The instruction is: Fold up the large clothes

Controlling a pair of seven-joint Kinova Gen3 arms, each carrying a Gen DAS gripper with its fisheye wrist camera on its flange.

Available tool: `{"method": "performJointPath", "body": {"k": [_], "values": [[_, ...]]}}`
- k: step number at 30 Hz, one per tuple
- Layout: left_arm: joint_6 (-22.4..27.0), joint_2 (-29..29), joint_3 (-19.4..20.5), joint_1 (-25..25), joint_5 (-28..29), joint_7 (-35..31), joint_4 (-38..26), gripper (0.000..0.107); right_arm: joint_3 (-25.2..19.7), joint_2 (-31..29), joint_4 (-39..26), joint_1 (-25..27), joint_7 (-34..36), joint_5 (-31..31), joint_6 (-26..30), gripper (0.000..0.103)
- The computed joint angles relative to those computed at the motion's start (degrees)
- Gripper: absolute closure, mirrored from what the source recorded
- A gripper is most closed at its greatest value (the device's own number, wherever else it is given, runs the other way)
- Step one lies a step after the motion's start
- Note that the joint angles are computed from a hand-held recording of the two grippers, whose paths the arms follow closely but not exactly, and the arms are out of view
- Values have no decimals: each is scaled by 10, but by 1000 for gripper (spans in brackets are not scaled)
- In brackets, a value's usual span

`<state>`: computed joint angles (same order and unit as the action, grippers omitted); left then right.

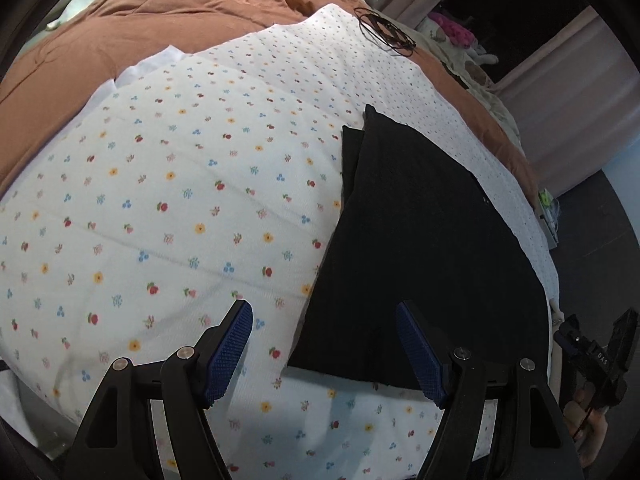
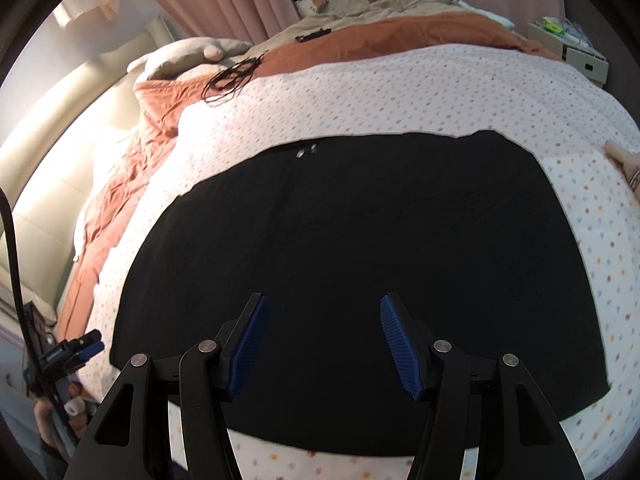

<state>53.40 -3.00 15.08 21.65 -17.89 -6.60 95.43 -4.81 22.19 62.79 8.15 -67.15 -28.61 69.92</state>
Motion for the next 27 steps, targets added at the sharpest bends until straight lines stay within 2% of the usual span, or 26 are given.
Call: {"method": "performJointPath", "body": {"k": [6,12,21,27], "values": [[-40,-31,10,-2,16,34,41,32,2,-22,40,-9,0,6,6,44],[-76,-44,21,-15,47,38,68,32,5,-38,75,-17,7,7,17,44],[-195,-41,-1,-33,140,-3,125,32,18,-48,102,-17,11,8,28,44],[-248,-27,-2,-46,145,-8,137,32,21,-47,106,-14,10,6,29,45]]}}
